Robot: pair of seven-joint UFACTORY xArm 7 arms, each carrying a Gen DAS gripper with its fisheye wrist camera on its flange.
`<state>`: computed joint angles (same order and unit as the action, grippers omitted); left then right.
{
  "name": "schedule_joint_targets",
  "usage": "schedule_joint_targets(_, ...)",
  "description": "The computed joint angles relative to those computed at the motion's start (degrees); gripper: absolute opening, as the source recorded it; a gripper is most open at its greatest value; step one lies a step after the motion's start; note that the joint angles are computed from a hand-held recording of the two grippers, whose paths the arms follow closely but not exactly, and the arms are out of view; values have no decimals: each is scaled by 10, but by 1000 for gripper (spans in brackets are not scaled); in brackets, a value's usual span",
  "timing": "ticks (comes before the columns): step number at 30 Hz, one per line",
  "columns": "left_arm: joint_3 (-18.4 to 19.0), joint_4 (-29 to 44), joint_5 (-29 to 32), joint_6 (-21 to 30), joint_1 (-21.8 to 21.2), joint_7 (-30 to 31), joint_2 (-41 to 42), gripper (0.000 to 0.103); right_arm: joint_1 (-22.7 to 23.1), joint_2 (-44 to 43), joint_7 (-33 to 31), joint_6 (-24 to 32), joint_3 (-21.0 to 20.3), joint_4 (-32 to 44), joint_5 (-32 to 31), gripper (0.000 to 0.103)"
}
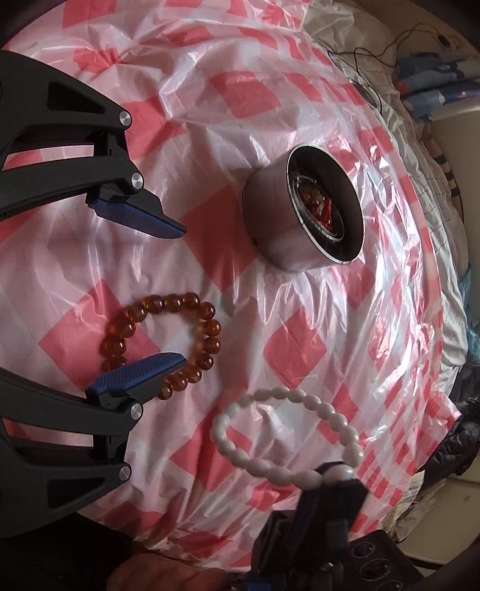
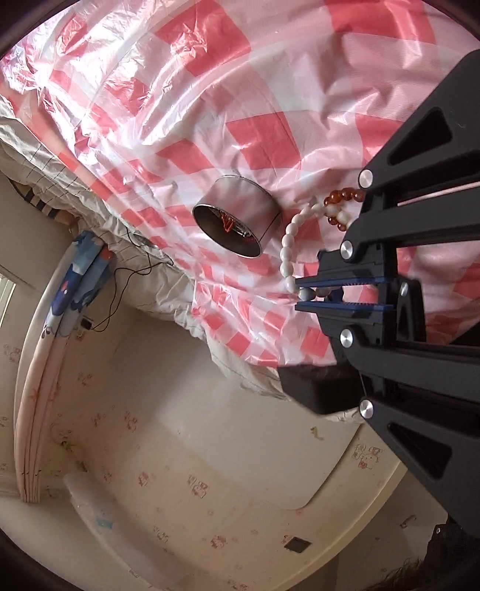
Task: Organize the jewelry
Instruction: 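Lift the white bead strand with the right gripper, separating it from the amber beads, then grasp the amber bead strand with the left gripper while the right gripper holds the white beads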
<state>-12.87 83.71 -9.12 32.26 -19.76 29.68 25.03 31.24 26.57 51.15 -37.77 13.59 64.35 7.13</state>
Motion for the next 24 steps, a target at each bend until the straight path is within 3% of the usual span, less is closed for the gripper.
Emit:
schedule_joint_targets(3, 5, -8, 20, -16, -15, -6, 6, 61, -13, -1, 14, -4, 7, -1, -23, 8)
schedule_joint_targets(5, -3, -16, 16, -30, -11, 2, 4, 53, -18, 1, 22, -5, 11, 1, -36, 8)
schedule_joint_targets(7, -5, -11, 8, -21, -8, 1, 5, 18, -25, 5, 33, -11, 16, 2, -54, 9)
schedule_joint_targets(8, -5, -5, 5, -14, -6, -2, 7, 12, -27, 6, 38, -16, 17, 1, -61, 11)
schedule_joint_targets(12, -23, 20, -49, 36, 21, 24, 15, 10, -33, 15, 57, -45, 20, 2, -81, 11)
schedule_joint_targets(18, -27, 2, -103, 16, 39, 53, -13, 10, -30, 20, 63, -77, 16, 0, -88, 11)
schedule_joint_targets(21, -19, 11, -110, 16, 40, 51, -12, 10, -20, 8, 55, -51, 9, -7, -60, 12)
schedule_joint_targets(22, -15, 13, -107, 15, 39, 46, -11, 10, -10, -1, 42, -26, 2, -10, -34, 18)
schedule_joint_targets(23, -10, 17, -102, 16, 37, 40, -9, 10, 5, -11, 23, 4, -8, -12, -1, 39)
schedule_joint_targets(24, -6, 21, -97, 19, 36, 33, -6, 10, 30, -23, -8, 49, -26, -9, 48, 47)
